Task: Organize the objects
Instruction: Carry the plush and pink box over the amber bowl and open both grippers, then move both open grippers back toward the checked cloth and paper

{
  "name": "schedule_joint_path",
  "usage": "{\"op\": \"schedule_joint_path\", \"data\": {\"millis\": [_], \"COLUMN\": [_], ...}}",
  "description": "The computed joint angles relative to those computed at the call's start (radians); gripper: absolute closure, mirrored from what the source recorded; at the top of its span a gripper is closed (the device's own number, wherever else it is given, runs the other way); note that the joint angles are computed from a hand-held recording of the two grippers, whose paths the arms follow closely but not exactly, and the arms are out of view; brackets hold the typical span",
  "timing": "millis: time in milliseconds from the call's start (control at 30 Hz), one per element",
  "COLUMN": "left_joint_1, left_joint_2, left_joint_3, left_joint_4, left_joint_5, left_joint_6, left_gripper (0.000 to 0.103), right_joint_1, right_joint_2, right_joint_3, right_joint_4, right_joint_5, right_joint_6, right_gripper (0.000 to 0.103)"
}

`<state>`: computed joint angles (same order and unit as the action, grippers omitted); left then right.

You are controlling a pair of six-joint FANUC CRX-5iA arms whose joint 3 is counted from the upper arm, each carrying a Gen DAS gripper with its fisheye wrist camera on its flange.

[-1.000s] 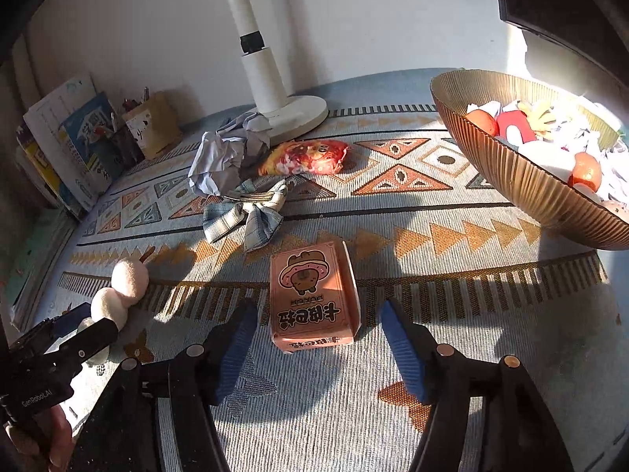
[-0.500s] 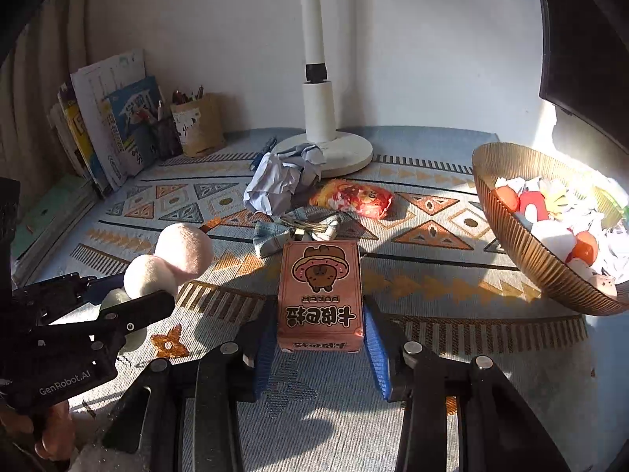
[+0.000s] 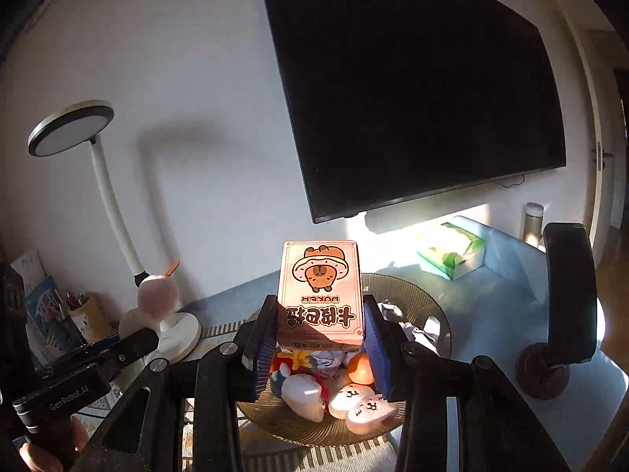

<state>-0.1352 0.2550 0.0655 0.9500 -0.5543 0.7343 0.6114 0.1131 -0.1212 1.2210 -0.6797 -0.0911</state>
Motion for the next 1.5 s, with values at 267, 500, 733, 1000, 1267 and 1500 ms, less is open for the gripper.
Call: {"op": "schedule_joint_path", "data": {"millis": [267, 500, 733, 1000, 1267, 1500], "left_joint_1": [-0.062, -0.036, 0.052, 0.238, 0.32, 0.298], "left_joint_2": [0.151, 0.068, -0.102, -0.252, -0.246, -0.239], "left_joint_3": [0.135, 0.027, -0.143, -0.27, -0.353, -0.292], "left_joint_4": [-0.04, -0.037, 0.016, -0.341, -0.437, -0.673], "left_joint_5": [-0.018, 0.033, 0.101, 0.167, 0.174, 0.138], "left_joint_6": [0.068, 0.002, -0.045, 0.223, 0.391, 0.572], "left_gripper": [0.048, 0.01, 0.004, 0.001, 0.001, 0.001], "right_joint_1": [-0.049, -0.007, 0.086, 0.186, 0.214, 0.227], "right_joint_2": [0.081, 0.074, 0.065, 0.162, 0.302, 0.367], "right_joint_3": [0.108, 0.09, 0.095, 0.166, 0.307, 0.395], "right_joint_4": [-0.287, -0.327, -0.259, -0.254, -0.473, -0.528], "right_joint_5": [-0.005, 0.009, 0.081, 0.085, -0.01, -0.105], "right_joint_6": [0.241, 0.315, 0.314, 0.326, 0.496, 0.59], "right_gripper": [0.059, 0.057, 0.035, 0.019, 0.018, 0.012]}}
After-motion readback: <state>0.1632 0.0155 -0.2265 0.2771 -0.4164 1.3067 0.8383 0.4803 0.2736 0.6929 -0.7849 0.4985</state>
